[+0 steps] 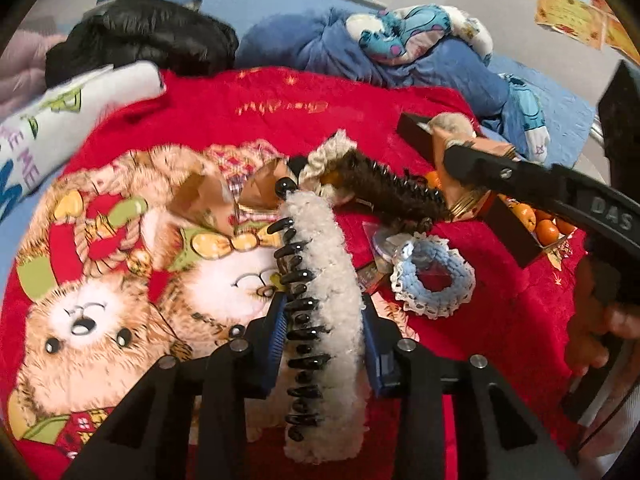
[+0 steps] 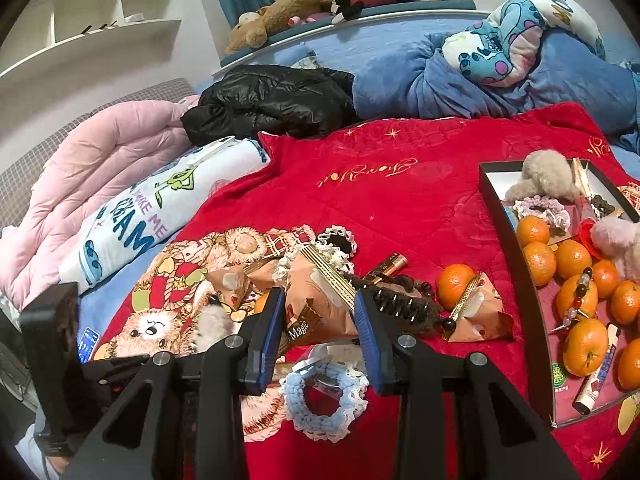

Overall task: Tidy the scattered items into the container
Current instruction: 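Lift the headband off the pile with the left tool while the right tool lifts the packet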

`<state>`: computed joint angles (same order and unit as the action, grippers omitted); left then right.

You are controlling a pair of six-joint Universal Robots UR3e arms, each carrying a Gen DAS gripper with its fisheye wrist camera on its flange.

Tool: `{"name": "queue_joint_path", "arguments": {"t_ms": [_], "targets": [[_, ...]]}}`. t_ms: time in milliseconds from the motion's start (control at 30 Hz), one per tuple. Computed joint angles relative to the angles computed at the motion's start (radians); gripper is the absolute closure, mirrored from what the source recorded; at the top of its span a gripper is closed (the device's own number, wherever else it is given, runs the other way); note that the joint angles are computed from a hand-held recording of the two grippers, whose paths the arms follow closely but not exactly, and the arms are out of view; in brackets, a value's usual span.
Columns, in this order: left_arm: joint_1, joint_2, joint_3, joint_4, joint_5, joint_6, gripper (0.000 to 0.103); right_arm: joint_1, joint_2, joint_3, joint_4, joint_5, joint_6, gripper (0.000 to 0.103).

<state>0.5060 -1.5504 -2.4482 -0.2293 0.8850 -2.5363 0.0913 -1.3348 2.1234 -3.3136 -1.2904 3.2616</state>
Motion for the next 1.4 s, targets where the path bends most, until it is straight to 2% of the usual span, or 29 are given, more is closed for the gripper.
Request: {"name": "queue_joint_path", "arguments": {"t_ms": [67, 200, 367, 433, 500, 700, 867, 967, 1133, 1400], "targets": [[0.018, 0.030, -0.017, -0.013, -0.020, 0.014, 0.068, 0.001, 0.001, 0.000, -0.002, -0.002, 0.000, 0.069], [0.042, 0.063, -0.046, 0.038, -0.007, 0.006, 0.069, 0.010, 0.009, -0.009, 0.008, -0.013, -0.001, 0.069], [0.090, 0.111, -0.041, -0.085, -0.026, 0.080, 0.069, 0.038, 0.013, -0.020, 0.015, -0.029, -0.019, 0.069], [0.130, 0.154, -0.049, -0.178, -0.082, 0.141, 0.069, 0.051, 0.020, -0.027, 0.011, -0.038, -0.020, 0.069], [0.129, 0.169, -0.054, -0.172, -0.088, 0.145, 0.069, 0.057, 0.028, -0.036, 0.014, -0.039, -0.018, 0.069], [0.127, 0.173, -0.050, -0.133, -0.051, 0.098, 0.069, 0.075, 0.048, -0.051, 0.018, -0.041, -0.018, 0.069], [0.134, 0.188, -0.083, -0.073, -0.090, 0.093, 0.069, 0.084, 0.058, -0.052, 0.008, -0.037, -0.015, 0.069], [0.149, 0.217, -0.077, -0.116, -0.119, 0.091, 0.069, 0.093, 0.066, -0.054, 0.011, -0.035, -0.019, 0.069], [0.109, 0.194, -0.066, -0.032, -0.088, 0.016, 0.069, 0.106, 0.060, -0.042, -0.001, -0.041, -0.031, 0.069], [0.063, 0.199, -0.081, 0.062, -0.063, -0.060, 0.069, 0.042, -0.033, 0.058, -0.037, -0.023, -0.040, 0.069]]}}
